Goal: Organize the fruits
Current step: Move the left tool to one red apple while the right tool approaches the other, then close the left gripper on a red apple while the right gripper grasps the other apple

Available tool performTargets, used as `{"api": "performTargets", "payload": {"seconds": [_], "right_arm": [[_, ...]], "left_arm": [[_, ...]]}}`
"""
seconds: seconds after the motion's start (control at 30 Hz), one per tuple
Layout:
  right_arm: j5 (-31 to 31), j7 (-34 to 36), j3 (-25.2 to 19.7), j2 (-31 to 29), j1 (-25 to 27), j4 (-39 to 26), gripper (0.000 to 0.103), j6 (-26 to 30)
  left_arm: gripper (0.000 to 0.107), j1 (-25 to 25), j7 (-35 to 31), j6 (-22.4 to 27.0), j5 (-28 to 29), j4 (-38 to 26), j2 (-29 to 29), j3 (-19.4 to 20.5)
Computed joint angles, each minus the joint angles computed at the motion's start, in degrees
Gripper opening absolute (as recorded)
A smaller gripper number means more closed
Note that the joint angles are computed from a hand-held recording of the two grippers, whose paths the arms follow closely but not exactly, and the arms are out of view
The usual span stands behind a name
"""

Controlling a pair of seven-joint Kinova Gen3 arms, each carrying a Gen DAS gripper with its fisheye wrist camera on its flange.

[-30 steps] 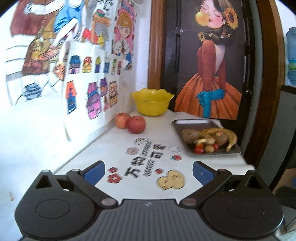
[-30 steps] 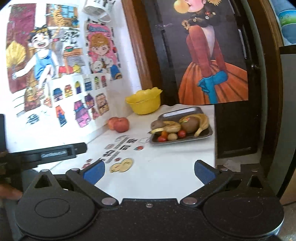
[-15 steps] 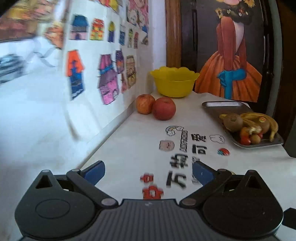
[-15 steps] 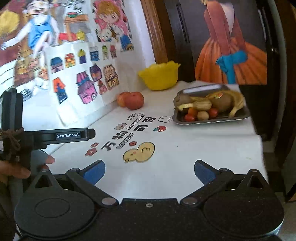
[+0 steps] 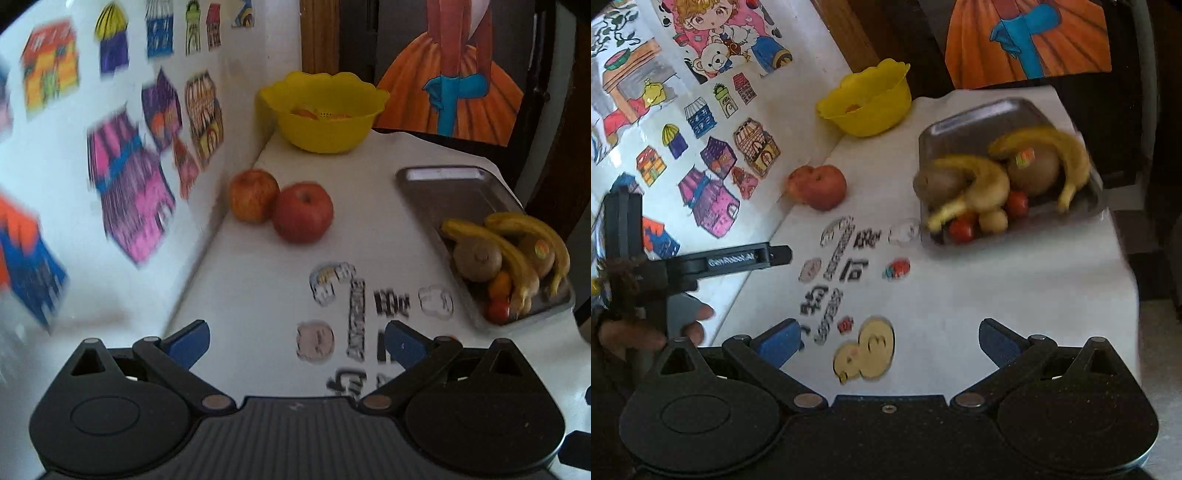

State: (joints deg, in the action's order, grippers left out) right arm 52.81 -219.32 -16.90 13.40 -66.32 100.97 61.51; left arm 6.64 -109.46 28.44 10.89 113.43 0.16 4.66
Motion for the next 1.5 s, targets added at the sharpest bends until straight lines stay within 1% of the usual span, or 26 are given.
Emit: {"api": "performTargets", "payload": {"seconds": [0.1, 0.17, 0.2, 0.23, 0.27, 0.33, 0.37, 0.47, 0.5, 0.53, 0.63, 0.73, 0.8, 0.9, 1.0, 1.1, 1.2, 1.3, 1.5], "right_arm": [[0.22, 6.99, -6.77, 1.20, 7.96, -4.72, 0.102, 3.87], [1.34, 11.65, -10.91, 2.63, 12.89, -6.98, 0.102, 5.27], [1.84, 13.98, -11.54, 3.45, 14.29, -7.93, 0.102, 5.37], [2.09, 16.31, -11.10, 4.03, 14.92, -8.58, 0.102, 4.84], [1.81, 18.64, -9.61, 4.68, 14.93, -9.32, 0.102, 3.87], [0.78, 21.98, -4.39, 5.91, 12.96, -10.35, 0.102, 0.96], [1.12, 22.59, -1.74, 6.53, 11.82, -10.25, 0.102, -1.13], [0.06, 26.82, 6.22, 9.28, 8.71, -11.49, 0.102, -6.37], [0.07, 27.37, 8.47, 10.00, 7.86, -11.62, 0.102, -8.16], [0.44, 27.74, 9.64, 10.83, 7.83, -11.84, 0.102, -9.71], [2.45, 28.22, 12.50, 14.06, 7.25, -13.55, 0.102, -11.73], [3.53, 27.97, 14.96, 17.03, 7.48, -15.12, 0.102, -15.01], [4.14, 28.02, 16.66, 18.94, 7.62, -16.35, 0.102, -16.99], [4.95, 27.64, 19.16, 21.47, 7.22, -18.24, 0.102, -18.39], [5.62, 27.10, 21.18, 23.52, 7.57, -19.67, 0.102, -21.44], [4.48, 29.02, 22.35, 25.52, 8.57, -21.92, 0.102, -23.94], [1.81, 32.36, 23.32, 27.65, 9.11, -24.92, 0.102, -24.41], [-0.54, 35.16, 24.66, 29.56, 9.26, -27.54, 0.099, -25.04], [-3.44, 38.50, 27.90, 32.11, 8.78, -30.05, 0.093, -27.58]], "left_arm": [[0.103, 0.61, 5.09, 6.23, -5.15, -7.70, 2.34, 0.53], [0.103, 1.95, 9.40, 8.35, -9.65, -12.11, 4.65, 0.85], [0.103, 2.68, 11.26, 8.91, -11.62, -13.87, 5.87, 0.87], [0.103, 3.28, 12.46, 9.37, -12.93, -15.56, 7.22, 0.90], [0.103, 4.03, 13.71, 9.80, -14.41, -17.35, 8.78, 0.85], [0.103, 6.17, 16.80, 9.95, -18.31, -20.43, 11.84, 0.20], [0.103, 7.20, 18.13, 10.19, -20.06, -22.08, 13.44, -0.20], [0.103, 8.93, 19.39, 11.47, -22.55, -27.24, 18.09, -0.90], [0.103, 9.27, 19.29, 11.82, -22.99, -28.78, 19.36, -1.02], [0.103, 9.36, 18.69, 12.17, -23.17, -30.52, 20.80, -1.01], [0.103, 11.05, 20.46, 13.60, -24.62, -35.24, 24.74, -2.61], [0.103, 11.24, 19.65, 15.25, -24.50, -39.42, 28.27, -2.65], [0.103, 11.65, 18.78, 17.51, -24.74, -42.85, 30.87, -2.89], [0.102, 12.06, 18.24, 21.41, -24.60, -48.12, 34.20, -3.46], [0.102, 12.06, 16.26, 23.98, -24.11, -51.80, 36.44, -3.26], [0.102, 12.60, 15.12, 25.68, -24.28, -54.23, 38.04, -3.71], [0.101, 13.21, 14.43, 27.87, -24.35, -56.44, 39.52, -4.09], [0.101, 13.57, 13.58, 29.44, -24.51, -58.07, 40.69, -4.32], [0.099, 13.48, 12.71, 30.88, -23.91, -59.60, 41.51, -4.42]]}}
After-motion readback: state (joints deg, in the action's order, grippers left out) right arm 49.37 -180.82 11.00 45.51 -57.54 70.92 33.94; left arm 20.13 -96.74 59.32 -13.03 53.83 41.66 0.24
